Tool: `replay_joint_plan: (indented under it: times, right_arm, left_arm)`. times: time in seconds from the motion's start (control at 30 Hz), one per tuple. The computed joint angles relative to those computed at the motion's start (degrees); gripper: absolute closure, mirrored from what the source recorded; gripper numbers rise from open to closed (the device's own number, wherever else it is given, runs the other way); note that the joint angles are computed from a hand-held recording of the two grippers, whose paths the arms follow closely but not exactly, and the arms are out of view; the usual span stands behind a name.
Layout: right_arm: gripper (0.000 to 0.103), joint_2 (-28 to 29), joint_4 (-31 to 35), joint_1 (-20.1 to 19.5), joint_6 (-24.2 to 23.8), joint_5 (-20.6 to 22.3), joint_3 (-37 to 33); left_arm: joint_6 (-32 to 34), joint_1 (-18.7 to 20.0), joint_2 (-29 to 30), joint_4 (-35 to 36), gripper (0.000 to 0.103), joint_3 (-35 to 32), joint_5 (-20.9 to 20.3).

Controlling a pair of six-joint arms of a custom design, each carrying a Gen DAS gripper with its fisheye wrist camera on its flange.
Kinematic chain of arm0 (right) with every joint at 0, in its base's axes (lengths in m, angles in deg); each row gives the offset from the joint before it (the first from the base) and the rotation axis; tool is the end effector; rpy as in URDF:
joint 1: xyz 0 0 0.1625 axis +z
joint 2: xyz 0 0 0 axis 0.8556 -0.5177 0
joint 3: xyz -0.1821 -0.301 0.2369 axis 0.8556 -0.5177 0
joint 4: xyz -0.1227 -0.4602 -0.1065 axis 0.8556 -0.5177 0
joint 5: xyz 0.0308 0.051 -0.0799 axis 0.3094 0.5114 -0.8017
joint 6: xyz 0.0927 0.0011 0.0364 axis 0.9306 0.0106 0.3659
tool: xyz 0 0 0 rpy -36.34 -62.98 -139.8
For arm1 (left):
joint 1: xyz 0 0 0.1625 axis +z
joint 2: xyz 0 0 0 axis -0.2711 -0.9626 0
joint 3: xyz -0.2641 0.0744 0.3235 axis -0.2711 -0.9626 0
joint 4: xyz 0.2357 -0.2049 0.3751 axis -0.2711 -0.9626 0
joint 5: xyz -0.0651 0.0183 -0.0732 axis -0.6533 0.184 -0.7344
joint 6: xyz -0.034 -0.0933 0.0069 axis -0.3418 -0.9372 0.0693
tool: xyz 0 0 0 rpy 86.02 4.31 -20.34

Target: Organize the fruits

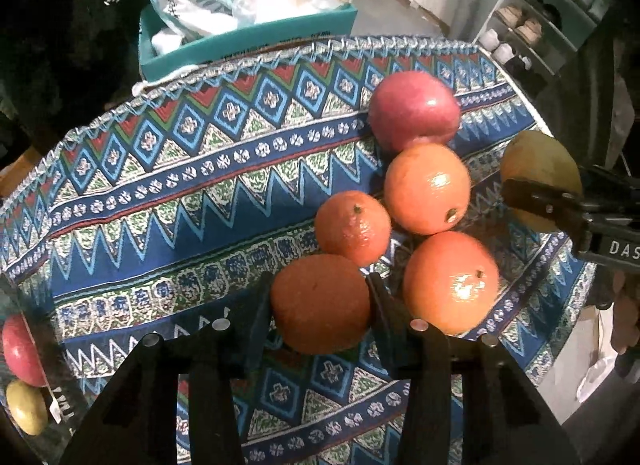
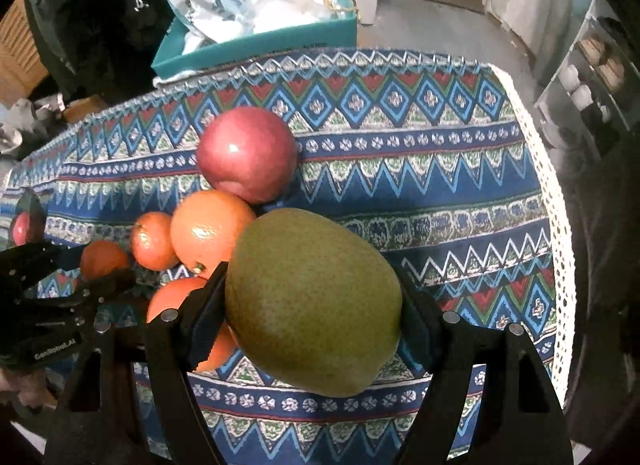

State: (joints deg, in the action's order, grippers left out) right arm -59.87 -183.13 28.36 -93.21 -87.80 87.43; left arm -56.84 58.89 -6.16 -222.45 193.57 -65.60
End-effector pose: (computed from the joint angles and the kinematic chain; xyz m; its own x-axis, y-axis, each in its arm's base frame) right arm 0.0529 -0.4574 0.2569 -0.7768 0.0520 0.6276 -0.1912 0.9301 -0.3137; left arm -0.2749 -0.5093 0.0000 -0.7133 0.4535 -0.5343 0.5125 0.8576 0.0437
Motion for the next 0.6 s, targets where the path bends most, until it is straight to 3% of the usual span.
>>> replay_joint_plan:
  times: [0.6]
  right_arm:
    - [0.026,-2.27,-1.62,7.45,-0.95,0.95,0.39]
  left_arm:
    - [-1.94,-4.21,-8.49,-1.01,0.057,3.82,0.87]
